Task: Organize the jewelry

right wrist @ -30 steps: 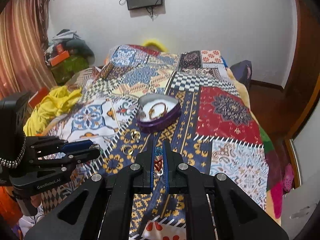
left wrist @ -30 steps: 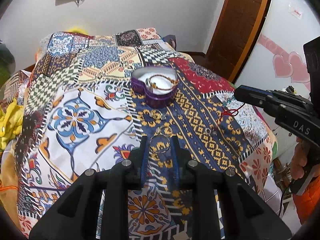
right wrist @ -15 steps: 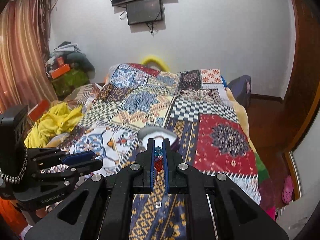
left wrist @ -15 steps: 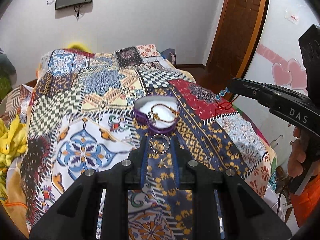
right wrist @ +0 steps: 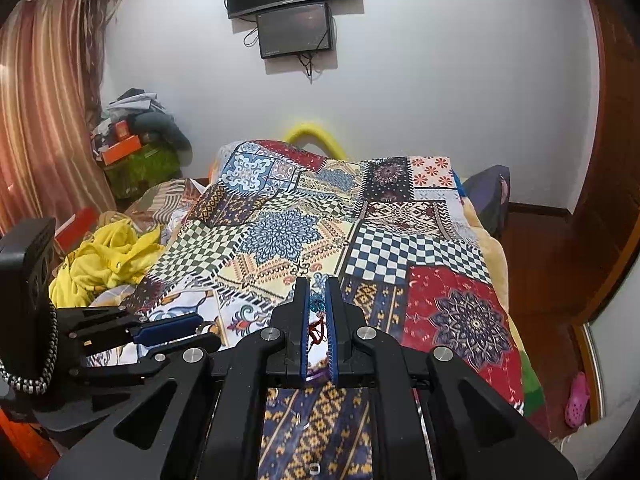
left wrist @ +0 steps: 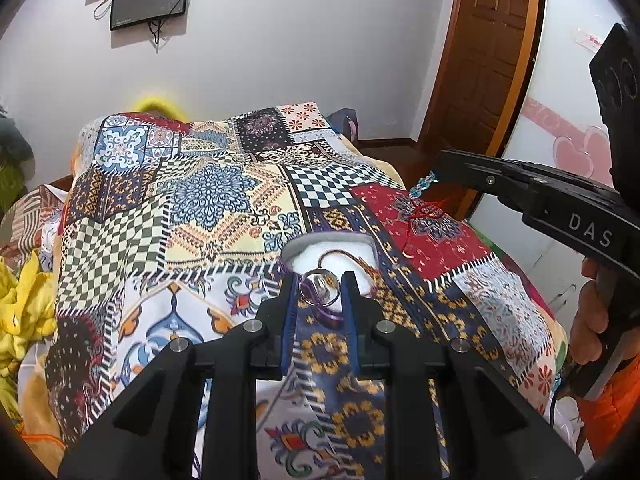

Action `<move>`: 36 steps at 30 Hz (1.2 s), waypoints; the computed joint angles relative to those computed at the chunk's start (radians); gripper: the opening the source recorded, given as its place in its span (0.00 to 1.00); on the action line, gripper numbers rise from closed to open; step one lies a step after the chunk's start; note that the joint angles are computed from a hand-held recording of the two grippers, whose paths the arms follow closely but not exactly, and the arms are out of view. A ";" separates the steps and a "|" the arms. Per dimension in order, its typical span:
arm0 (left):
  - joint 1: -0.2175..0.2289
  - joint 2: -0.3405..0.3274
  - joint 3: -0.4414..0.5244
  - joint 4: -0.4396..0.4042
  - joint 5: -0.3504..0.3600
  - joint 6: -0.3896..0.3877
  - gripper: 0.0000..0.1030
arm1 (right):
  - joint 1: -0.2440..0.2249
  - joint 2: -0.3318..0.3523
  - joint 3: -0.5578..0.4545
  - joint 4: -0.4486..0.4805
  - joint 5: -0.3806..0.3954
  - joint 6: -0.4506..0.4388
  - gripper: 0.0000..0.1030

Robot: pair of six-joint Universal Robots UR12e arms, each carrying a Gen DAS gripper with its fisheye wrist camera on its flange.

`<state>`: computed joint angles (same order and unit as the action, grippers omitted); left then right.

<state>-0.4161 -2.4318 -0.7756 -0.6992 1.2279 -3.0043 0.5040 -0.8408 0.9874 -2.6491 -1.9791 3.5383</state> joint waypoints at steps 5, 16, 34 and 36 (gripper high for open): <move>-0.003 -0.047 0.084 -0.033 0.014 0.002 0.20 | -0.008 0.020 -0.030 0.002 0.022 0.000 0.06; -0.009 -0.154 0.271 -0.162 0.026 0.014 0.20 | -0.029 0.062 -0.077 0.098 0.099 0.035 0.06; -0.025 -0.316 0.578 -0.436 0.034 0.084 0.20 | -0.078 0.050 -0.053 0.227 0.290 0.078 0.07; -0.025 -0.320 0.588 -0.448 0.032 0.085 0.20 | -0.079 0.052 -0.057 0.236 0.297 0.077 0.07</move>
